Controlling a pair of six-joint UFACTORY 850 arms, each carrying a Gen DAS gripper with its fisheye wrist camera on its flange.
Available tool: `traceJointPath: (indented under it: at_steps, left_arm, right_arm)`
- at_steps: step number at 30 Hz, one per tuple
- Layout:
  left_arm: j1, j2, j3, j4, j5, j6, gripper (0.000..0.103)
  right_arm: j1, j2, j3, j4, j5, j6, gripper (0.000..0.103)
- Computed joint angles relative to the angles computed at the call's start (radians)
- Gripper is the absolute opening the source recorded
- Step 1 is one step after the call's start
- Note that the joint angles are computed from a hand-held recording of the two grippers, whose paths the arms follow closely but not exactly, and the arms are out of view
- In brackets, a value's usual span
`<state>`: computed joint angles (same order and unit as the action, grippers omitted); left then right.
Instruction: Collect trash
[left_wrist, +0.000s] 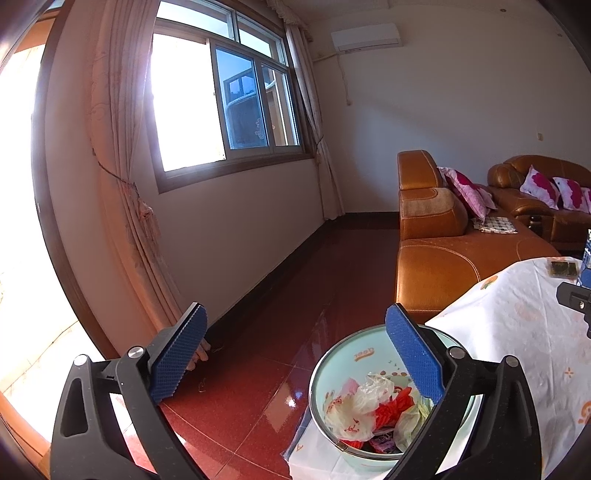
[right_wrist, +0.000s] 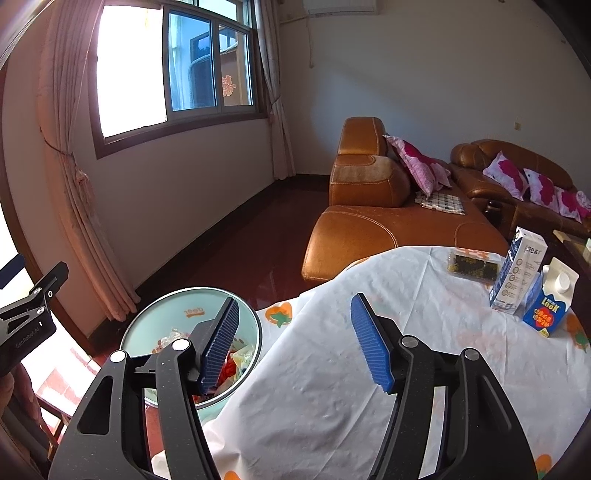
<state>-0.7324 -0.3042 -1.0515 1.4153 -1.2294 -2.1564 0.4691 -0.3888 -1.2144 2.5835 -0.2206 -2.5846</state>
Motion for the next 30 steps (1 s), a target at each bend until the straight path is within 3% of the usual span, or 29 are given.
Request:
traceJointPath:
  at_steps: [30]
  left_arm:
    - [0.008,0.002,0.003,-0.005,0.0,0.003,0.097]
  right_arm:
    - [0.002,0.01,0.011,0.05,0.0,-0.049,0.063]
